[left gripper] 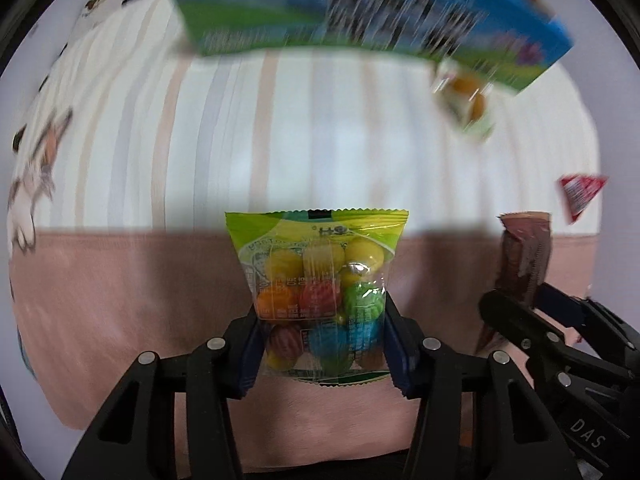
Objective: Organize snacks
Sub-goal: 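Carry the candy bag and sauce packet over the cardboard box, then lower both packs into the box and open both tools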
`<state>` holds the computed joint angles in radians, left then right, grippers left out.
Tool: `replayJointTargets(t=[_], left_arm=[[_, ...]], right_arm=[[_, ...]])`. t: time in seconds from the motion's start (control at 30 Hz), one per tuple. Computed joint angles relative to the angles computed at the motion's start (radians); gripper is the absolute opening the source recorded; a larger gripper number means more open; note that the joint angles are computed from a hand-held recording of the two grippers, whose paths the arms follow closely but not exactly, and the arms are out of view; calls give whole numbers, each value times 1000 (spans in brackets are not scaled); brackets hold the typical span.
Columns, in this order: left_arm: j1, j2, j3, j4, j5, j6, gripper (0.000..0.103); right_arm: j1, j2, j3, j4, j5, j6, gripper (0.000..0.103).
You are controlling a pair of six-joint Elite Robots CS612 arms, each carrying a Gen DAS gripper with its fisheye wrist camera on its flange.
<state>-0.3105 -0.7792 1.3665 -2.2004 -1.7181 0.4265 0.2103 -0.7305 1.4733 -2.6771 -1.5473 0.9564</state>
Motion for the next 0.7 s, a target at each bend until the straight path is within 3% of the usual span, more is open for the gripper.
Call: replayJointTargets(t=[0.2, 0.37, 0.5, 0.7], left_arm=[[-3, 4, -127, 38, -115, 11, 49], [-17, 60, -310, 128, -173, -14, 49], [-41, 148, -488, 209, -140, -44, 49], [-66, 342, -847, 491, -88, -77, 49]], right_arm=[[-40, -59, -4, -64, -36, -68, 59], [-78, -40, -105, -53, -51, -124, 59], [-112, -3, -205, 16, -59, -168, 59], [-159, 87, -354, 163, 12, -195, 59]])
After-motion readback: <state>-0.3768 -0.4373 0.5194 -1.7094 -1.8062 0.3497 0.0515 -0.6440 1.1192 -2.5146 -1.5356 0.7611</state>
